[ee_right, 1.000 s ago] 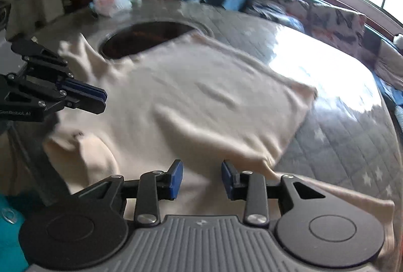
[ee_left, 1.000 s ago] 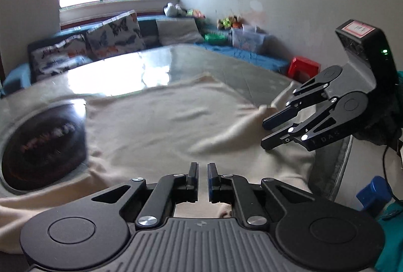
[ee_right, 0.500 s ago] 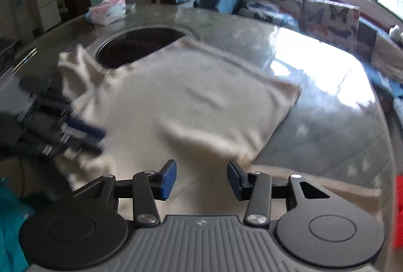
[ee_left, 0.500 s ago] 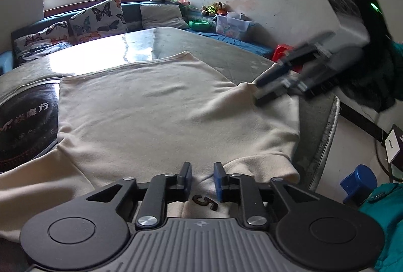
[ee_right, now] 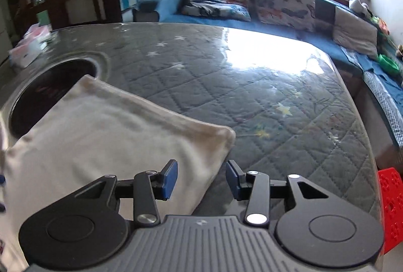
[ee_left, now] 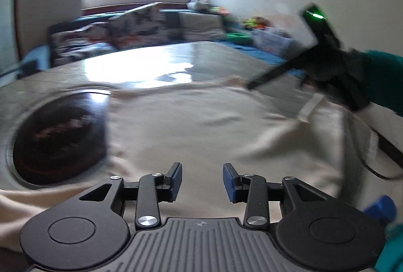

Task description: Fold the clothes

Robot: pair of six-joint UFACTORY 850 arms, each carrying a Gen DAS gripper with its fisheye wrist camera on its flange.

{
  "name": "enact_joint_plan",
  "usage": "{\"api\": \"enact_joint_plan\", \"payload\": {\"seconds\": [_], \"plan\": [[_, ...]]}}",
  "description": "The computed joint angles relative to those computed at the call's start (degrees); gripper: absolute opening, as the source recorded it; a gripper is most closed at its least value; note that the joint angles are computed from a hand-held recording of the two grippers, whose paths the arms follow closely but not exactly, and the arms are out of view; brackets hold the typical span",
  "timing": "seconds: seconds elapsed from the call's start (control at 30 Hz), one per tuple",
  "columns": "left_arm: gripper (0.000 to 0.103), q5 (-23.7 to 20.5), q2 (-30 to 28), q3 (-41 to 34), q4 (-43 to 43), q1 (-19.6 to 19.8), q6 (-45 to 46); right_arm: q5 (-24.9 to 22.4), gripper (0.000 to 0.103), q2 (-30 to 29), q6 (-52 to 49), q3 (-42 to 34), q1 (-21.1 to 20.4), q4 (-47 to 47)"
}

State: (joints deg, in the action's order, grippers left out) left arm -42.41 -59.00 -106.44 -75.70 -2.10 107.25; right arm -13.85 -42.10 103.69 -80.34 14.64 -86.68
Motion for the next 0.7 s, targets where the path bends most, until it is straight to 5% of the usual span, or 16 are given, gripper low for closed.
{"api": "enact_joint_plan", "payload": {"seconds": [0.1, 0.37, 0.7], "plan": [[0.040, 5.60, -2.30, -4.45, 1.03, -0.68, -5.54, 0.08, 0.029, -1.74, -4.53, -2.29, -0.94, 5.01], [0.039, 8.78, -5.26, -8.66, 3.39, -0.07, -7.90, -0.39, 0.013, -5.41, -12.11, -7.21, -2.00, 13.01], [0.041, 10.76, -5.82, -8.36, 1.08, 0.30, -7.35, -2.84, 0.012, -11.23, -20.41, -16.27, -2.12, 18.15]]}}
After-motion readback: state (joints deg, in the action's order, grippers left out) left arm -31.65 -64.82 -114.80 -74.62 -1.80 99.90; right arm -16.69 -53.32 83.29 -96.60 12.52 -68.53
